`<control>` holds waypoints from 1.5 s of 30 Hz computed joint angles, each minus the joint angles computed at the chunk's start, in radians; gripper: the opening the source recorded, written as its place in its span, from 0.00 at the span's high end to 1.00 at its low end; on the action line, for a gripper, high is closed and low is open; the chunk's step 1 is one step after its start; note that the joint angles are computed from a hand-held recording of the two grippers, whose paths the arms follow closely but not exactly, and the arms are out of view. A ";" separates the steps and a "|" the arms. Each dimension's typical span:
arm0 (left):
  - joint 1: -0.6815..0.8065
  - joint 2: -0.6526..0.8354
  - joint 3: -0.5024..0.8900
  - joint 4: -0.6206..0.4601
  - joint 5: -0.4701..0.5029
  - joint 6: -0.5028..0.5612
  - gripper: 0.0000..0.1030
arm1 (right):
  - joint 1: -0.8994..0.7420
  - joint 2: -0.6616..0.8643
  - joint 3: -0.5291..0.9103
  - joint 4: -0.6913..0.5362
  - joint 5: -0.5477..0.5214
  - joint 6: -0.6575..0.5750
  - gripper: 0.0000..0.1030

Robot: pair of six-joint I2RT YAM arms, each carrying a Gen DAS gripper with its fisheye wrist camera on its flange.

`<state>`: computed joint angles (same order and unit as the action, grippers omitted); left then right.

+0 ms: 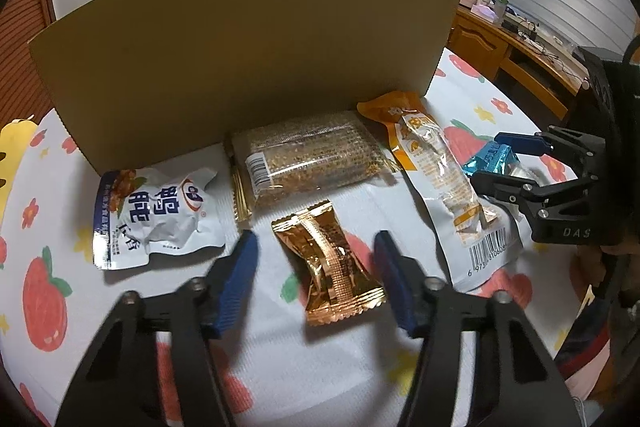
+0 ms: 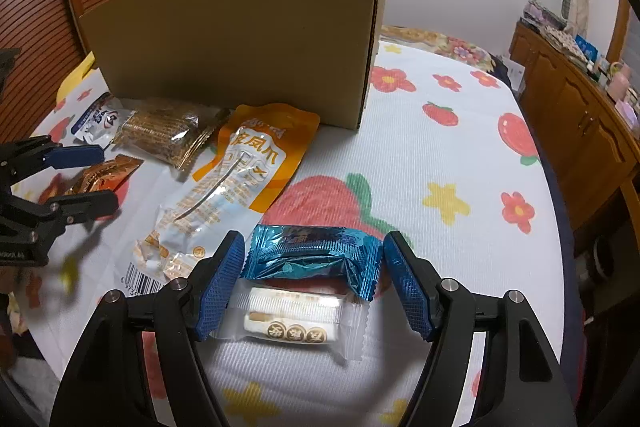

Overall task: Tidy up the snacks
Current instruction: 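Lower the left tool onto the gold-foil snack while the right tool lowers onto the blue-foil pack, then close the left tool on the gold-foil snack while the right tool grasps the blue-foil pack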

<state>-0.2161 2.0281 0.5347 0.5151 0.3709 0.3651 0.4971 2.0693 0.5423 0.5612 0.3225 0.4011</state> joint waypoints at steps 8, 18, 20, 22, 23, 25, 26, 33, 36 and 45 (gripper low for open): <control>0.001 -0.011 -0.045 0.047 -0.025 0.028 0.68 | 0.001 0.002 0.000 0.001 0.000 0.001 0.29; 0.021 -0.012 -0.070 0.086 0.015 0.041 0.76 | 0.001 0.004 0.000 0.004 0.000 0.000 0.29; 0.028 -0.016 -0.076 0.088 0.028 0.041 0.78 | 0.001 0.004 -0.001 0.005 0.000 0.000 0.29; 0.040 -0.025 -0.089 0.098 0.046 0.039 0.78 | 0.000 0.005 -0.001 0.007 0.000 -0.001 0.29; 0.044 -0.030 -0.094 0.102 0.052 0.038 0.78 | -0.001 0.005 -0.001 0.008 -0.002 -0.002 0.29; 0.053 -0.038 -0.104 0.110 0.063 0.038 0.78 | -0.001 0.004 0.000 0.004 -0.004 0.000 0.30; 0.056 -0.039 -0.109 0.116 0.066 0.037 0.78 | -0.002 -0.001 -0.003 0.003 -0.003 -0.001 0.37; 0.068 -0.046 -0.125 0.139 0.082 0.032 0.78 | 0.007 -0.025 -0.021 0.011 -0.002 0.001 0.63; 0.071 -0.045 -0.124 0.140 0.091 0.026 0.78 | 0.004 -0.030 -0.041 0.037 -0.008 0.007 0.63; 0.101 -0.124 -0.145 0.123 0.135 0.012 0.78 | 0.036 -0.126 -0.121 0.106 0.031 0.023 0.63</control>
